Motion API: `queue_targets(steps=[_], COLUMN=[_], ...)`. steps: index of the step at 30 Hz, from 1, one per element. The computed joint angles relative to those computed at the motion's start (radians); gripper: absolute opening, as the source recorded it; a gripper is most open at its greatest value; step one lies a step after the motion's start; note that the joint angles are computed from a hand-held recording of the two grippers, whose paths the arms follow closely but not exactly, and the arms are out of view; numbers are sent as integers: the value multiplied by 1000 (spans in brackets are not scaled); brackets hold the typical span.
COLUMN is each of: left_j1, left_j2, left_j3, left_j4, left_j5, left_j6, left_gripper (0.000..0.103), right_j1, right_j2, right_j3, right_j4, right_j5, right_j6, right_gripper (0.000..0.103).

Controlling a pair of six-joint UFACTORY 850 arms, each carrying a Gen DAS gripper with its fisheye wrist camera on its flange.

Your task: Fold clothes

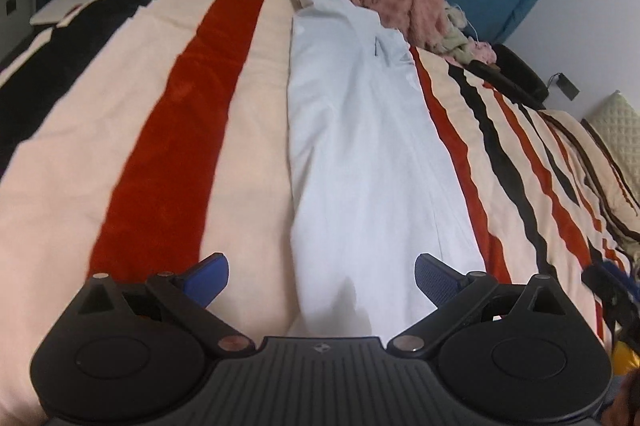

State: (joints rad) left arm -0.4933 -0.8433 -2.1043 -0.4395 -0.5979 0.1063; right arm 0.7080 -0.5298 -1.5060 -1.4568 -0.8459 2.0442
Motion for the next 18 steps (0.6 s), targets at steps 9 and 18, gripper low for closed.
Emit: queue_targets(steps=[9,18], left_j1=[-23,-14], left_j2=[13,-211], left_j3=[20,-326], left_j4=[129,50], left_j5=[50,-301], left_j6=[-65,-111], left_gripper=[100,96], right_j1=[-37,-143], right_j2=[3,45], right_j3=[38,131], right_j4=[19,-38], right_j5=[41,477], right_j6=[150,476], right_gripper=[70,70])
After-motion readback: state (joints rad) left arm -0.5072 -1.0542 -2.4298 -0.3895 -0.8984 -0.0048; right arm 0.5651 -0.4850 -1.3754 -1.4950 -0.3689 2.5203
